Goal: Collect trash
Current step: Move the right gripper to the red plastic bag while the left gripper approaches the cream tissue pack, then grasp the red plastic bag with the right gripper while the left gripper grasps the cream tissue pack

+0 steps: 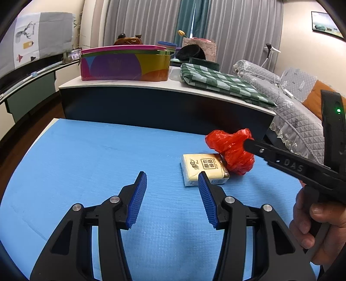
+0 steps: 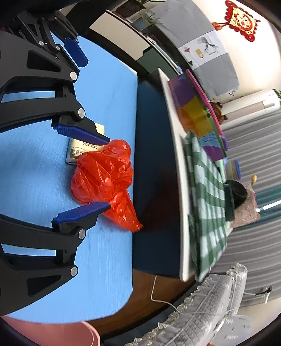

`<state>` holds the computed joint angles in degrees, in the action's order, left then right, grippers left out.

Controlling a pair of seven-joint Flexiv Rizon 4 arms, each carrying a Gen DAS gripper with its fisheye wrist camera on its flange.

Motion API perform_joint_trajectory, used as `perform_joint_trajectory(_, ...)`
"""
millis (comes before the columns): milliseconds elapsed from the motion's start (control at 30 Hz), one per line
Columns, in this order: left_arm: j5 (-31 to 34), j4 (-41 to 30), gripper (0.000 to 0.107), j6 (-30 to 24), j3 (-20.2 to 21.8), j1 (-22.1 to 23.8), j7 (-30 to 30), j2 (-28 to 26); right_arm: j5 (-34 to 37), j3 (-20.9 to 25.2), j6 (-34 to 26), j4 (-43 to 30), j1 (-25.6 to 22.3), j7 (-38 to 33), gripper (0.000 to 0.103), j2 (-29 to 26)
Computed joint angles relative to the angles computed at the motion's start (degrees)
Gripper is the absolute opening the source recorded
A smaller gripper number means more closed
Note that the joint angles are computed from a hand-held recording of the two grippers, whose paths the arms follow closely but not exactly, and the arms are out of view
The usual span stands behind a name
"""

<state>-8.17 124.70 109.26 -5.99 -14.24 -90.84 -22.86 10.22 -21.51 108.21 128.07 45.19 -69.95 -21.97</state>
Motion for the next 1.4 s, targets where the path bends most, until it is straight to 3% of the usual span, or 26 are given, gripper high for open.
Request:
perform_joint_trajectory(100,-0.63,-0.51,0.049,-0.13,0.94,-1.08,0.15,-0.56,-0.95,0.46,-0.33,-0.61,-0.44,-0.4,0.046,-0.79)
perform_joint_trajectory(167,-0.91,-0.8,0.049,-0.36,1.06,-1.35,0.24,-0.91,-1.14,-0.3,-0.76,-0.68,0.12,-0.67,0.029,-1.13)
perform_joint_trajectory(267,-1.37,-1.25,0.049,-0.45,1.44,-2.12,0.37,-1.37,-1.33,0.69,-0.04,0.05,-0.98,-0.54,0.018,-0.68)
perform_joint_trajectory(367,-1.62,-1.84,0.05,-0.86,0.85,-1.9,0.09,-1.83,0.93,-3.01,0.85,1.65,2.65,-1.48,0.011,0.01)
perform_joint_trajectory(433,-2.04,-2.47,0.056,-1.2,0.99,-2.39,-0.08,-2.35,2.78,-5.04,1.52,3.19,4.59,-2.28,0.008,1.15)
perform_joint_trajectory(600,-2.79,-5.18,0.079,-2.84,1.6,-4.39,0.25,-4.4,6.86,-12.61,1.77,6.39,11.46,-4.6,0.008,3.18)
perform_joint_trajectory(700,-4.3,-7.64,0.086,-5.45,4.41,-7.84,0.88,-5.91,8.4,-17.33,1.57,8.38,15.41,-5.56,0.008,4.2)
perform_joint_trajectory(833,-5.6,-10.85,0.087,-8.64,7.1,-11.05,0.37,-7.89,8.36,-19.03,1.06,10.39,15.94,-5.31,0.008,5.48)
perform_joint_trajectory(933,-5.95,-13.68,0.095,-11.92,10.33,-14.0,-0.45,-9.2,8.15,-20.35,1.32,11.67,16.78,-5.31,0.008,5.89)
perform_joint_trajectory(1167,-2.59,-19.28,0.095,-19.82,15.3,-17.22,-5.35,-11.78,8.09,-23.88,1.58,13.13,19.6,-5.6,0.008,6.54)
perform_joint_trajectory(1233,-1.36,-19.6,0.09,-19.9,14.85,-16.68,-6.56,-11.79,8.17,-25.14,1.67,13.55,20.59,-5.99,0.008,6.88)
perform_joint_trajectory(1300,-0.12,-19.91,0.074,-20.77,13.86,-15.78,-7.14,-11.68,8.18,-25.75,1.64,13.75,21.08,-6.1,0.008,7.04)
perform_joint_trajectory(1400,2.04,-19.36,0.073,-20.35,13.0,-15.13,-8.17,-11.07,8.14,-28.32,1.69,14.75,23.08,-6.61,0.008,8.15)
